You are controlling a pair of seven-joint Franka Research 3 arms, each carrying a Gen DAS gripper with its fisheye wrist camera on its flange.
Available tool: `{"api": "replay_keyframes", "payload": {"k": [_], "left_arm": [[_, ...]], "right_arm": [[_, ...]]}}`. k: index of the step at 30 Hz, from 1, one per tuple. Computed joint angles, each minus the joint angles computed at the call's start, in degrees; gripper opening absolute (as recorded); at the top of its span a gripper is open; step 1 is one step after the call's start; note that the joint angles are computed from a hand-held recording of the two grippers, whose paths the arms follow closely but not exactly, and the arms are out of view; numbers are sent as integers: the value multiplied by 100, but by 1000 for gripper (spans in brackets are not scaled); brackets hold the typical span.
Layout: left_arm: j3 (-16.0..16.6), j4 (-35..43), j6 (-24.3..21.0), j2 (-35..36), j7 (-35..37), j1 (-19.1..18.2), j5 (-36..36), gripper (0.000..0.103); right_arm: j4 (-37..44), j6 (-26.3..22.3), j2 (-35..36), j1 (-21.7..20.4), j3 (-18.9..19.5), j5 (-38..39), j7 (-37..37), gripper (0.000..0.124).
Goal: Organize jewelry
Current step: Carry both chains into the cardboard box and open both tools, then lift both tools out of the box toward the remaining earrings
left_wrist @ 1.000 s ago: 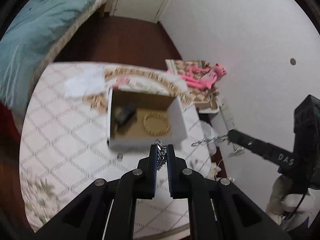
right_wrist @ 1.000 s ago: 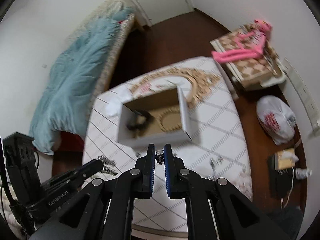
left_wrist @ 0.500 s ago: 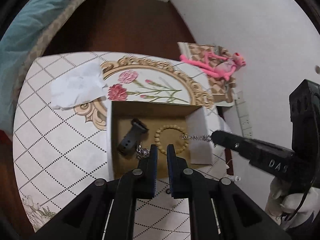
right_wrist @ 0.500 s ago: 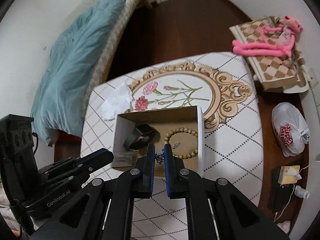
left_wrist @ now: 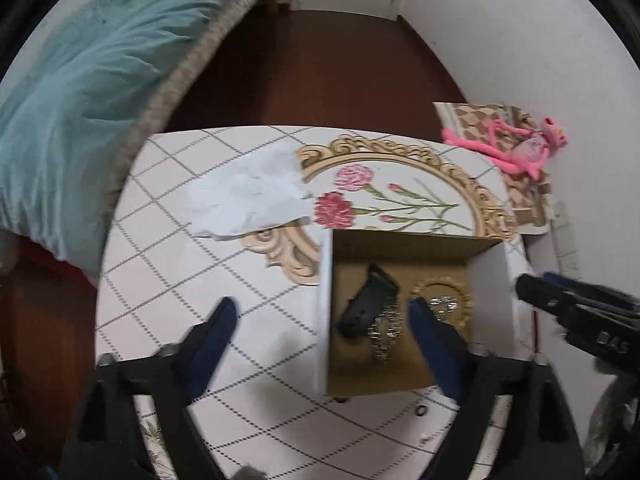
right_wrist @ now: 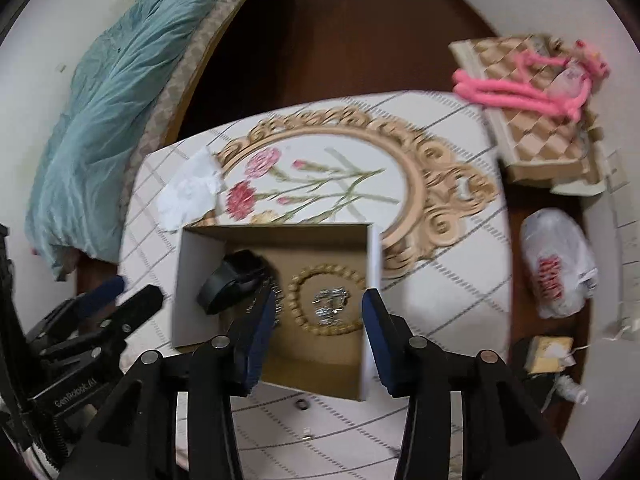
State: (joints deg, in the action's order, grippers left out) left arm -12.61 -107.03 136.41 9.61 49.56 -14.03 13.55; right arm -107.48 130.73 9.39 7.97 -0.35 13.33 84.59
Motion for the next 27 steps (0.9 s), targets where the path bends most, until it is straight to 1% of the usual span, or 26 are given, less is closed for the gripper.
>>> {"api": "replay_keyframes", "payload": {"k": [1, 2, 4, 6, 7, 8, 9, 12, 19, 27], "left_arm": [[16, -61, 4, -29, -88, -25, 108, 100], [29, -106, -27, -50, -191, -58, 244, 100], [35, -130, -147, -44, -362, -123, 503, 100], [19, -227, -135, -91, -448, -142, 565, 101], [11, -248, -132, -93, -498, -155, 599, 101], [4, -289, -118, -111, -545, -167, 635, 101], [-4, -304, -125, -119, -579, -180, 671, 101], [-29, -405, -99, -199, -647, -205, 727, 101], [-92, -589, -91, -513, -904, -289, 962, 101], [-209, -870, -55, -1173, -1290, -335, 1248, 101]], "right_arm": [[-100, 132, -62, 52, -28, -241, 136, 65], [-246, 288, -150, 116, -58, -575, 324, 80], [-531, 522, -316, 190, -92, -1126, 668, 93], [-792, 616, -450, 231, -88, -1580, 987, 94], [-899, 647, -507, 227, -73, -1659, 1052, 95], [-1034, 699, -572, 226, -64, -1778, 1181, 100], [-1156, 757, -634, 223, -55, -1900, 1321, 101], [-1487, 993, -813, 199, -15, -2249, 1630, 101], [-1932, 1240, -1227, 93, 95, -2513, 1959, 101], [-2496, 1510, -2192, -92, 328, -2698, 2137, 101]]}}
